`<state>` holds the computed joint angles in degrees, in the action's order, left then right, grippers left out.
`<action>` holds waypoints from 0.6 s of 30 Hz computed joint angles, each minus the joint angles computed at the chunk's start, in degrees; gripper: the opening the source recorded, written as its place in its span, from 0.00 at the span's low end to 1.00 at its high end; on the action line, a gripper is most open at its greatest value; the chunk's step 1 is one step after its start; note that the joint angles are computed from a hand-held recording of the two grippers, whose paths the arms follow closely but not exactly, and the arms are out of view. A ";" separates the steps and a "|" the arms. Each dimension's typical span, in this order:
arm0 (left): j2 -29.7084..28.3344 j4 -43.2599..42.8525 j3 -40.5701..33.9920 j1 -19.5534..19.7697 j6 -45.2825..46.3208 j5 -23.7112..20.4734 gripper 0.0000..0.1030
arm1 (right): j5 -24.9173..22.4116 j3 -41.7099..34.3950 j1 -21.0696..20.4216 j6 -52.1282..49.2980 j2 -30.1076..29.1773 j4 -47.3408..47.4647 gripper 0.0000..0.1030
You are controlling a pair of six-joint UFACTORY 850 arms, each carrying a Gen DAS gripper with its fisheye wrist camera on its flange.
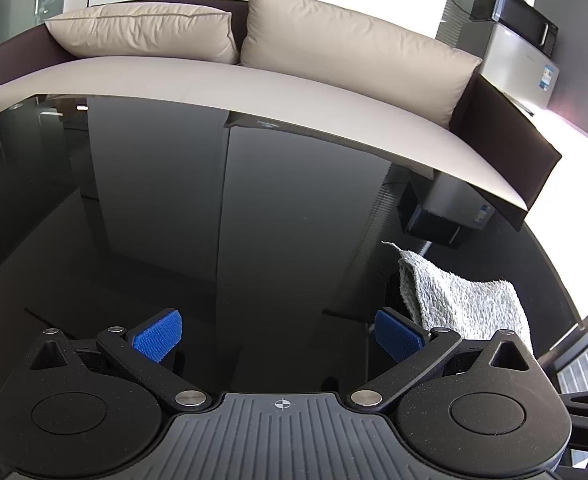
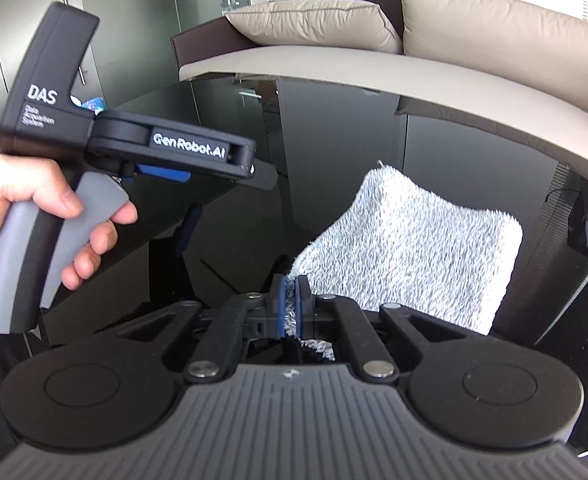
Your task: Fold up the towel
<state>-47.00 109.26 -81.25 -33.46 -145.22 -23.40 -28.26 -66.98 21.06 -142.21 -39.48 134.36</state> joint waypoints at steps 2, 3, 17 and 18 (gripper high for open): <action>-0.05 -0.04 -0.09 0.08 -0.08 0.06 0.99 | -1.90 0.34 -0.65 3.44 0.44 -2.38 0.20; -0.07 -0.06 -0.13 0.11 -0.12 0.09 0.99 | -3.35 0.69 -1.07 4.56 0.73 -2.85 0.27; -0.59 -0.79 -0.76 -0.04 1.49 0.46 0.99 | 1.26 1.02 -0.66 -10.31 0.62 18.64 0.29; -0.54 -0.77 -0.70 -0.04 1.54 0.51 0.99 | 1.77 0.92 -0.40 -12.45 0.38 20.19 0.29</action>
